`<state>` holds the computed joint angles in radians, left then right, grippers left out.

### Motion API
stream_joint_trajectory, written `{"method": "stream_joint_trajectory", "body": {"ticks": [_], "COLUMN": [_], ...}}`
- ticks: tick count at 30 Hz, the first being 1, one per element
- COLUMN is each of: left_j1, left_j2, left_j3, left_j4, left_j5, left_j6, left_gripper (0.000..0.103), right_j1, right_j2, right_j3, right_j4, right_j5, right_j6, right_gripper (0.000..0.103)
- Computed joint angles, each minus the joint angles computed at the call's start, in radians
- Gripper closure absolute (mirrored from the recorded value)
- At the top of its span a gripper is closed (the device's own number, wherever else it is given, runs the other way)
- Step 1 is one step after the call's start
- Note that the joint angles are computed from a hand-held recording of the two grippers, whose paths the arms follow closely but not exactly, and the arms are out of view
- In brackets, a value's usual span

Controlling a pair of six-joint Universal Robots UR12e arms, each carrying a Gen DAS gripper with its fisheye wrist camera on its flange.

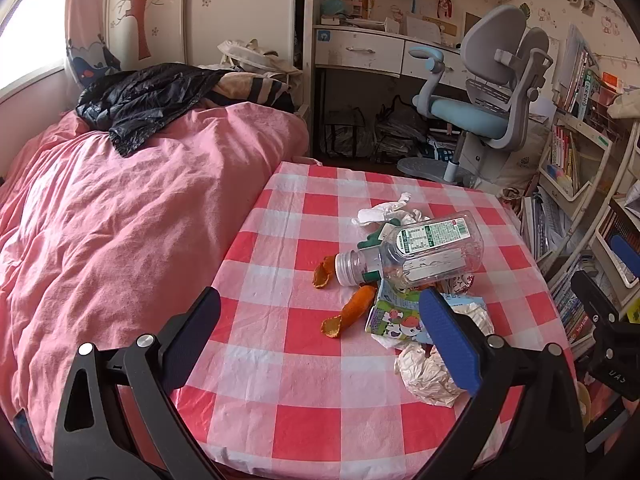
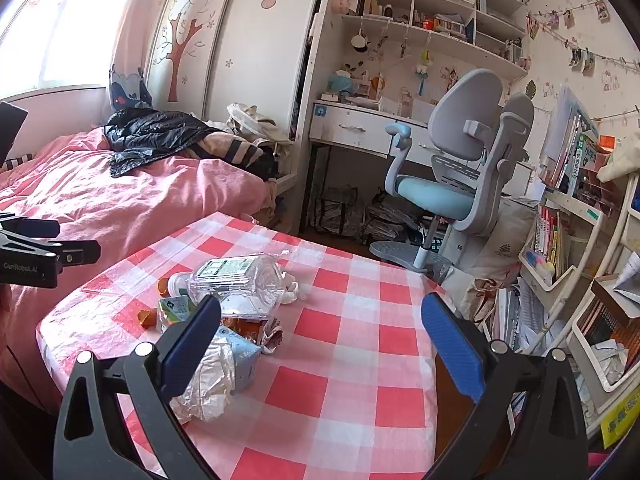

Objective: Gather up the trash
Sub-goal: 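Grasp the crumpled white plastic bag with the right gripper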

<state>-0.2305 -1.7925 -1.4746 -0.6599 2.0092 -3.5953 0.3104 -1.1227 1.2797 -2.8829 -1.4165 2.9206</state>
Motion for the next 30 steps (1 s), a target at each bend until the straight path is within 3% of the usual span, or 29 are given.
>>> {"method": "stream_joint_trajectory", "body": {"ticks": [20, 24, 30], "left_j1": [0.010, 0.036, 0.076], "left_j2": [0.006, 0.023, 0.050], "left_j3": [-0.010, -0.028, -0.056], "left_j4": [-0.013, -0.043, -0.096], "left_j5": [-0.014, -0.034, -0.066], "left_j6": [0.005, -0.045, -0.143], "left_gripper": [0.007, 0.007, 0.007], "right_j1": [-0.007, -0.008, -0.018], "right_j2": [-0.002, -0.003, -0.009], "right_j3": [0.001, 0.001, -0.006], "right_j4": [0.018, 0.034, 0.159], "right_j5": [0.037, 0.049, 0.173], "right_j6": [-0.021, -0.033, -0.096], "right_gripper": [0.006, 0.006, 0.007]}}
